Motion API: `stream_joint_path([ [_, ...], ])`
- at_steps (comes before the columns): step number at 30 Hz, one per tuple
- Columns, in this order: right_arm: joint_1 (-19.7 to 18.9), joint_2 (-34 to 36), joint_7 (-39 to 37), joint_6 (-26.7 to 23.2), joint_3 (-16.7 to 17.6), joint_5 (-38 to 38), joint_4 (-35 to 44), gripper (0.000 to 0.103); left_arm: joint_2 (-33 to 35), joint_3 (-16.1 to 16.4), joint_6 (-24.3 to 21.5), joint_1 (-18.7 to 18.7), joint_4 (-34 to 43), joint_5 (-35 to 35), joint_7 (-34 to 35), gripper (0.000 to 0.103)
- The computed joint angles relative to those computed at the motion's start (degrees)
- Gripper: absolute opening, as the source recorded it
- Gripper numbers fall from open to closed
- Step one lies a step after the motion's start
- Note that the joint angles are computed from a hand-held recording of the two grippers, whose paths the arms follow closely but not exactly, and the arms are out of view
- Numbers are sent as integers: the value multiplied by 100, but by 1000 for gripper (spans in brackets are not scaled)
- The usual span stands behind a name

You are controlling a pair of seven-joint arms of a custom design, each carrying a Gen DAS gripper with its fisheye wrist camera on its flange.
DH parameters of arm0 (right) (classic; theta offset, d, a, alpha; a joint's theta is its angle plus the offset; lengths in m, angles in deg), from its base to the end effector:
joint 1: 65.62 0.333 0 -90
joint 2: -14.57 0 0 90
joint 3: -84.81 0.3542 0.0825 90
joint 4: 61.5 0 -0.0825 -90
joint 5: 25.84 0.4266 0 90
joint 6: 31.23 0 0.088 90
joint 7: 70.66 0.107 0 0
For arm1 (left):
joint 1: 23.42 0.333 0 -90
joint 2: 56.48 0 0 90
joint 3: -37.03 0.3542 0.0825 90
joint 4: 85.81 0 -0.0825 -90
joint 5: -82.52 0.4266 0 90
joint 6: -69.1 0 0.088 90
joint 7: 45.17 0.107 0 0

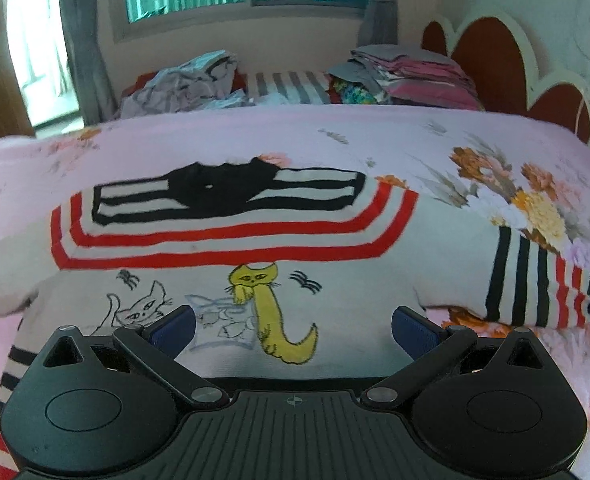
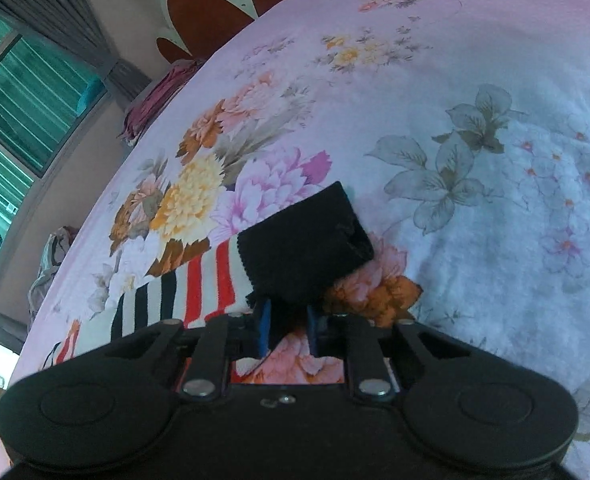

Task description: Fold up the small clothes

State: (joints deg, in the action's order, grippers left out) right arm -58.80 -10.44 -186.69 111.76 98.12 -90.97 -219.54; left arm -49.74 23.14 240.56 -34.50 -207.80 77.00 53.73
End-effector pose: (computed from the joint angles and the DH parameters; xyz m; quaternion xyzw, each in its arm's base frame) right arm 0.3723 0.1361 0.3607 -0.0592 0.9139 -0.2662 0.3006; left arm 0.5891 -0.2618 0.4553 -0.4791 0.7975 -0.3137 0.1899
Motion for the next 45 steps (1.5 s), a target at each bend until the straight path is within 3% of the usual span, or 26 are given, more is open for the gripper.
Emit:
stream_joint_path([
  [2,-8,-95,170,111,-12,-11,-59,20,7,-58,28,121,4,-252,215,103],
  [4,-93,-160,670,368,44,-246,-117,30,27,-152,37,279,2,-607,593,103],
  [6,-90,-89,798,391,86,-249,-60,31,82,-155,-27,368,42,-818,792,103],
  [8,-86,-15,803,270,80,-159,-1,27,155,-219,-96,504,115,-1146,1087,103],
  [10,-78,39,763,169,34,-55,30,8,250,-211,-97,584,223,-1292,1304,103],
  [12,59,207,-36,-202,-7,307,285,7,349,-189,-103,684,358,-1339,1468,103],
  [14,228,428,-928,-754,79,496,691,7,469,-379,-290,982,560,-1801,2013,103],
  [18,539,1139,-2020,-1180,128,46,1711,7,731,-268,-627,1170,896,-2020,2233,103],
  [22,886,2115,-2845,-974,-25,-404,2863,7,876,-302,-720,1443,1016,-2369,2679,103],
  [28,1409,3689,-4026,-426,-292,-503,4626,7,1026,-393,-1259,1897,1277,-3228,3702,103],
  [36,1751,5439,-6088,-35,-319,867,6481,9,1218,-202,-1862,2094,1663,-3826,4249,103],
  [40,2128,5246,-5883,238,-668,654,6295,35,1334,-196,-1998,2025,1814,-4005,4301,103],
  [45,2743,4268,-4878,22,-1257,63,5312,30,1626,-323,-2393,1842,2119,-4207,4113,103],
])
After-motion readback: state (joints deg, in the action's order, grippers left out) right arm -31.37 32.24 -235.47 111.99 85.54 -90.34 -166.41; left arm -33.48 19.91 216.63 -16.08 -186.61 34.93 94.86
